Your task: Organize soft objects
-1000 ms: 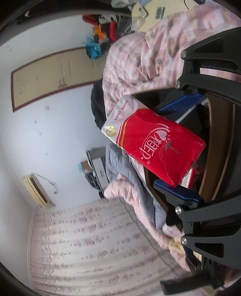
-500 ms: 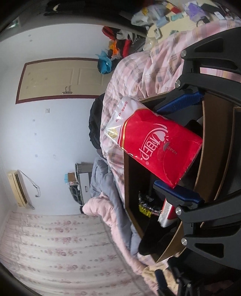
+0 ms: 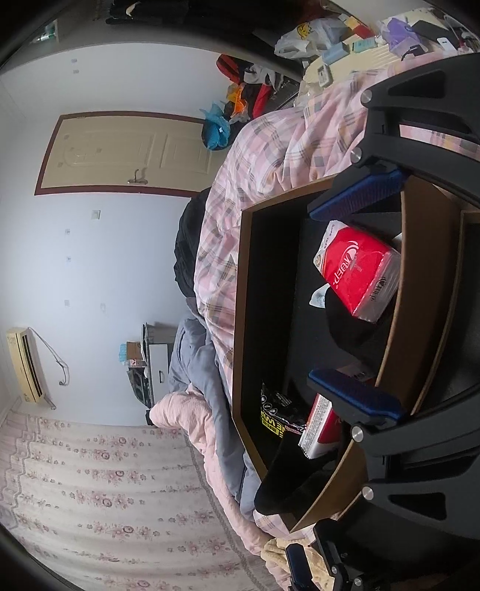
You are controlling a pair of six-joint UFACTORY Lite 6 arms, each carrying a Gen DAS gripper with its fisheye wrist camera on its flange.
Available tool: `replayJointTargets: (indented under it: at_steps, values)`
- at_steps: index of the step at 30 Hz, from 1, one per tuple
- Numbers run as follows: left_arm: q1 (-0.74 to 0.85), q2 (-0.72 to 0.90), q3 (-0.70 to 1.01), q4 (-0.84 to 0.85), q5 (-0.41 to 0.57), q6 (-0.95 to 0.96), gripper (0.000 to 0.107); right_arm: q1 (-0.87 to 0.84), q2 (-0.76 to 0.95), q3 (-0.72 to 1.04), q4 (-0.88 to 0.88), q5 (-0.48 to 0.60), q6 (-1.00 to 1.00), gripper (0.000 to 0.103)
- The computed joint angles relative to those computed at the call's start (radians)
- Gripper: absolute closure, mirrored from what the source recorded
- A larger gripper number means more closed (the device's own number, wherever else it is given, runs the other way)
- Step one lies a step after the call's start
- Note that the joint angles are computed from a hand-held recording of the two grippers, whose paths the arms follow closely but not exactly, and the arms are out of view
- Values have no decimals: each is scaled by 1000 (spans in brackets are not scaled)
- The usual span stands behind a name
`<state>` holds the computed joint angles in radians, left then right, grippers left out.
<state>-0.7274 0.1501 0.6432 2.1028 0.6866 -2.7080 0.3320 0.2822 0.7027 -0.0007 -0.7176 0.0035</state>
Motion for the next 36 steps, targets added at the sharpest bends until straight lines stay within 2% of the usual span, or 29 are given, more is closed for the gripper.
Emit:
replayJointTargets:
  at_steps: [25, 26, 27, 36]
  values:
    - [25, 20, 27, 2, -54, -7, 19, 30, -6, -17, 35, 1, -34, 18]
    - [25, 19, 26, 2, -52, -8, 19, 37, -7, -21, 69, -9, -57, 12]
    - [23, 20, 27, -1, -50, -8, 19, 40, -11, -27, 91, -22, -65, 1]
    - [23, 16, 26, -6, -50, -4, 19, 41, -15, -30, 81, -29, -59, 1]
